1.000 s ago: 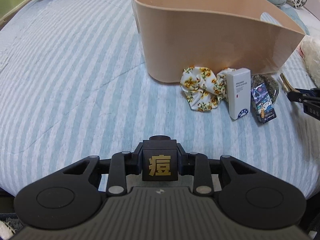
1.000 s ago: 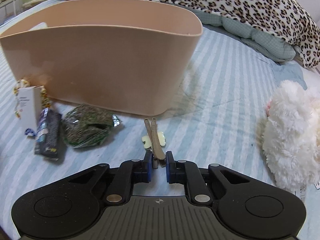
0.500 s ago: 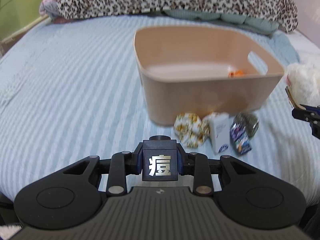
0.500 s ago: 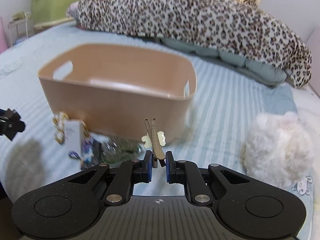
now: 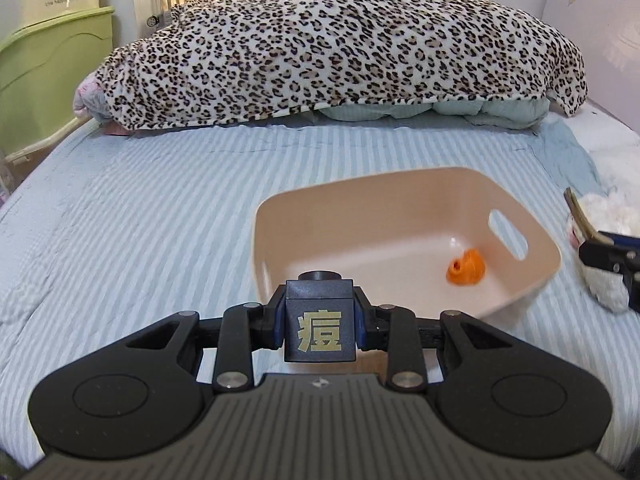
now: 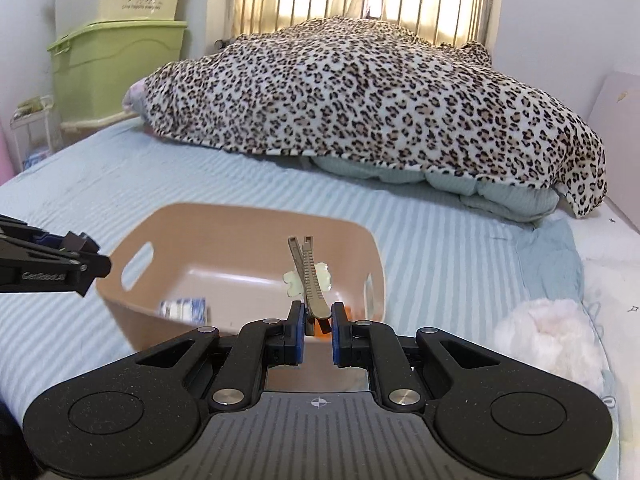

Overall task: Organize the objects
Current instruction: 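Grasp the black gold-character box with the left tool while the right tool grasps the wooden clip, then lower both held items into the basket and open both tools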

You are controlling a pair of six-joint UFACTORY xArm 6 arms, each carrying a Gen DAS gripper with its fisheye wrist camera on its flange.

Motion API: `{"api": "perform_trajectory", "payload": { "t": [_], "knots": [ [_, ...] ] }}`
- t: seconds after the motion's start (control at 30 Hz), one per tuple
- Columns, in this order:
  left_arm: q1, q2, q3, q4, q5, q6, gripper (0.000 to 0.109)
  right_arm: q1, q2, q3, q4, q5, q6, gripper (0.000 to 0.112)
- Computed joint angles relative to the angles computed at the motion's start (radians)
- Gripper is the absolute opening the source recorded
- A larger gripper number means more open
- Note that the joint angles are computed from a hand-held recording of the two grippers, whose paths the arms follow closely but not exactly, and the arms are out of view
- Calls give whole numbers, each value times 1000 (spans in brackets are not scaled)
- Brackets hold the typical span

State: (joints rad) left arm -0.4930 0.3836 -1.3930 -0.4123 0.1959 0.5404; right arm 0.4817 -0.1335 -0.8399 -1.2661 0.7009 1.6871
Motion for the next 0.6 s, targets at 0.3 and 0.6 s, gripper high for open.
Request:
{"api": "perform_trajectory", "payload": {
  "t": [0.3, 0.6],
  "knots": [
    [-11, 212, -263, 257, 69, -251, 33, -65, 148, -134, 5, -51, -40, 13],
    [-13, 359, -444, 334, 252, -283, 33, -122, 317, -246, 83, -93, -113, 13]
  ]
}}
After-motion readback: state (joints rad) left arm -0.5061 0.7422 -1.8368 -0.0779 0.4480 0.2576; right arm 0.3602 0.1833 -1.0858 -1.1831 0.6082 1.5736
